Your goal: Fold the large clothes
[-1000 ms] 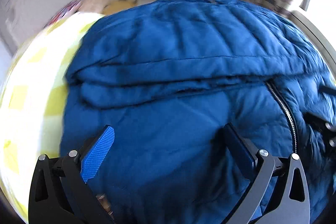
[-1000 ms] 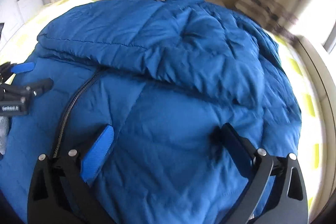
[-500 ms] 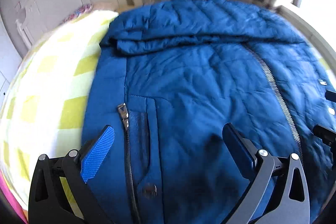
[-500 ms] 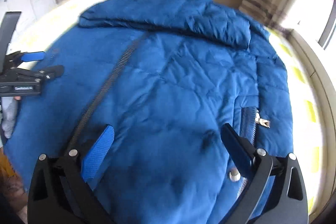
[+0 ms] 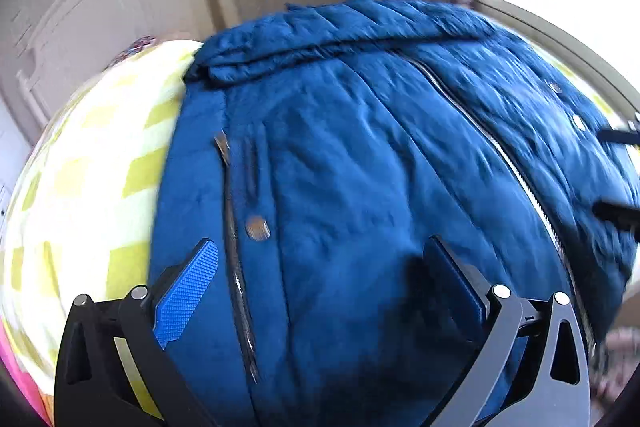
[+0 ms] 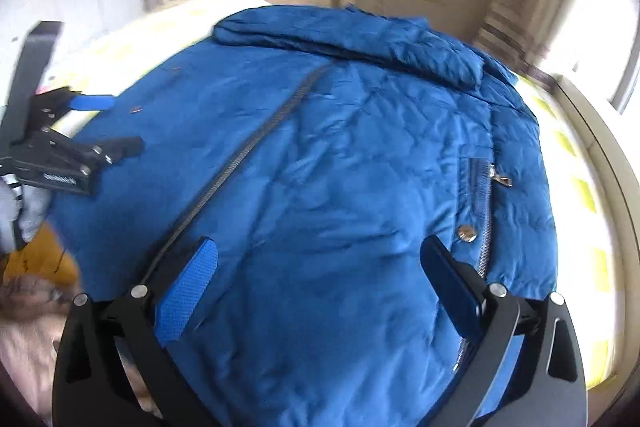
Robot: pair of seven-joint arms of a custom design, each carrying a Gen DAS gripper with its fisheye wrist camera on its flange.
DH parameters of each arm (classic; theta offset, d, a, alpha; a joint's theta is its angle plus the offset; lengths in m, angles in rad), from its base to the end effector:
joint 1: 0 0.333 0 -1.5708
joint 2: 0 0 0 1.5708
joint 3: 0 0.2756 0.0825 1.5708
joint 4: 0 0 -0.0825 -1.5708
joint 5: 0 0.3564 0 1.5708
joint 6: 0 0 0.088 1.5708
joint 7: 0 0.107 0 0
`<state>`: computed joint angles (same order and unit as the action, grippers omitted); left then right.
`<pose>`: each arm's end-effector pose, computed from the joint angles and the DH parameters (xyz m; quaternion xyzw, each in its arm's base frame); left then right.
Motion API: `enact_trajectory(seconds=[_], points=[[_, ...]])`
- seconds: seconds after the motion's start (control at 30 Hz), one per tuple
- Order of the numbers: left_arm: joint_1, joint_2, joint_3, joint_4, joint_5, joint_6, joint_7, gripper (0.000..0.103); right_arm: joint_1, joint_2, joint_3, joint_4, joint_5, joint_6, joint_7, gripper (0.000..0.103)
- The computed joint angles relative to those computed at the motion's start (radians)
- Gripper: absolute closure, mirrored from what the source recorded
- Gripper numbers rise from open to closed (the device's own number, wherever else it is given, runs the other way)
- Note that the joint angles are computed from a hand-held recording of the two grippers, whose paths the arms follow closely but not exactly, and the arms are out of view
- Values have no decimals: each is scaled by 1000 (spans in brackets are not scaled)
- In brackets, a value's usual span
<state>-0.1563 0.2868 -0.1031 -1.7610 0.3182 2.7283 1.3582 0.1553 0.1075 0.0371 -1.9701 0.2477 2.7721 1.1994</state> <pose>0.6233 -0.1711 0.4554 -0.5650 0.7495 -0.2329 0.2547 0.5898 0.1034 0.4702 -0.7718 0.5324 -0.2059 0.2801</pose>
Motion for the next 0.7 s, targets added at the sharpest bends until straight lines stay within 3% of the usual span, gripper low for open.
enact_trajectory(seconds=[0.03, 0.07, 0.1, 0.17, 0.23, 0.37, 0.43, 0.5, 0.6, 0.7], points=[[-13, -7, 16, -31, 6, 19, -12, 4, -1, -5, 3, -16, 7, -2, -14, 3], [10, -23, 3, -87, -3, 94, -26, 4, 6, 5, -4, -33, 0, 5, -9, 2], [27, -32, -9, -116, -35, 136, -8, 4, -8, 0, 15, -68, 62, 68, -56, 2], [45, -39, -28, -118, -86, 119, 40, 4, -5, -14, 18, -98, 86, 106, -66, 2], [18, -66, 7, -128, -26, 99, -2, 4, 0, -45, 3, -104, 33, 55, -33, 3], [35, -149, 38, -234, 45, 181, -97, 4, -3, -182, -31, -268, 56, 156, -20, 3], [78, -184, 26, -293, -31, 221, -93, 4, 20, -243, -83, -341, 202, 176, -88, 3], [140, -191, -27, -322, -253, 237, 60, 4, 50, -292, -153, -401, 371, 182, -158, 3], [178, -185, -71, -336, -474, 246, 233, 4, 106, -309, -257, -424, 656, 137, -335, 3], [165, -188, -74, -351, -508, 271, 294, 4, 135, -262, -334, -380, 987, 15, -601, 3]])
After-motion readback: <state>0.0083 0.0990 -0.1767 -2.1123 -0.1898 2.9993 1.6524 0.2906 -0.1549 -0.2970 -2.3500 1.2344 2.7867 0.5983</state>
